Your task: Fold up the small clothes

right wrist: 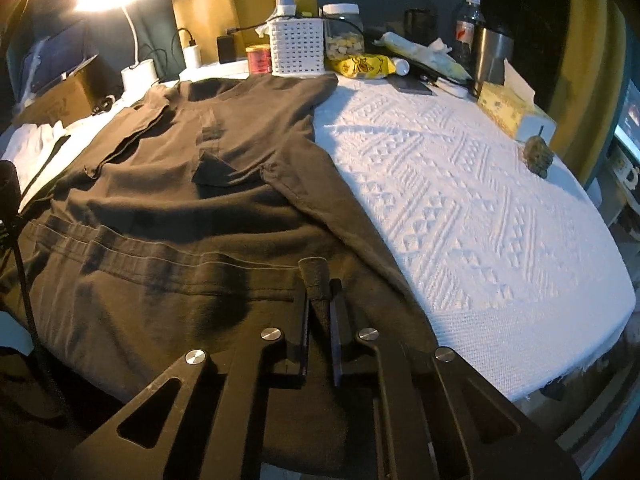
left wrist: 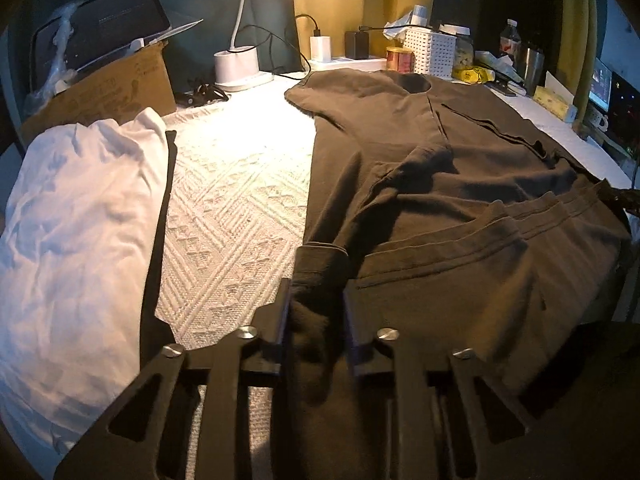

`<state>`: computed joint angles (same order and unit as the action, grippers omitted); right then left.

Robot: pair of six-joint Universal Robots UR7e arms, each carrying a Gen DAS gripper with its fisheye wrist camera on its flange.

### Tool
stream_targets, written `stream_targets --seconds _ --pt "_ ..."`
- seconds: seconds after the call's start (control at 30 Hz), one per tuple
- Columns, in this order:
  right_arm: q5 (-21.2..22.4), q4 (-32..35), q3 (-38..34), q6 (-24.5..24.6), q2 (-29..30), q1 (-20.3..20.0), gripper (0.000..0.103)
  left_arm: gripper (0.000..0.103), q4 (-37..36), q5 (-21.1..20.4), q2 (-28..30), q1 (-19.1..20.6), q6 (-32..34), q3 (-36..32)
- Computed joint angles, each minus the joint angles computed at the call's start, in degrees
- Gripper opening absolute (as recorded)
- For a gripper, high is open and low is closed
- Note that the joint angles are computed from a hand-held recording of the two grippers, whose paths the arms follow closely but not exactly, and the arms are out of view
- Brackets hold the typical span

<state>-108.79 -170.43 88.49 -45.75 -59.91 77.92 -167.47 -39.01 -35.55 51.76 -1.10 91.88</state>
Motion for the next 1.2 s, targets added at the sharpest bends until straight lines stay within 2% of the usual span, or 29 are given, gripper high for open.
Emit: stream_targets --seconds 0.03,0.23,0.27,0.6,0.77,1.03,1.2 --pt "0.25 -0.42 0.26 -0.18 -0.28 0.11 0.009 0.011 -1.03 -0.17 -0.05 -0.20 0.94 0.22" --pt "2.19 -1.53 1.03 -0.34 -1.73 0.45 0.009 0.009 -6.07 0.24 -0.77 -1.71 5.54 1.33" --pt "2.68 -1.65 1.15 -0.21 -2.01 0.46 0.009 0.004 -6.53 0.25 -0.89 -1.84 5.99 1.49" --pt "6.88 -1.19 1.96 1.97 -4.36 0.47 0.009 0.004 -10.53 1.16 -1.00 -2.73 7.81 1.66" --pt "7.53 -1.40 1.73 2.06 -4.61 0.54 0.009 0.004 -12.82 1.54 -0.97 -3.07 9.38 1.25" --pt "7.71 -0.85 0.23 2.10 -4.29 0.85 0.009 0.004 -15.51 2.60 0.13 -3.05 16.53 -1.82" --pt "7.83 -0.54 -1.77 2.55 -3.45 1.17 0.009 0.004 -15.77 2.36 0.85 -2.55 17.69 -4.26"
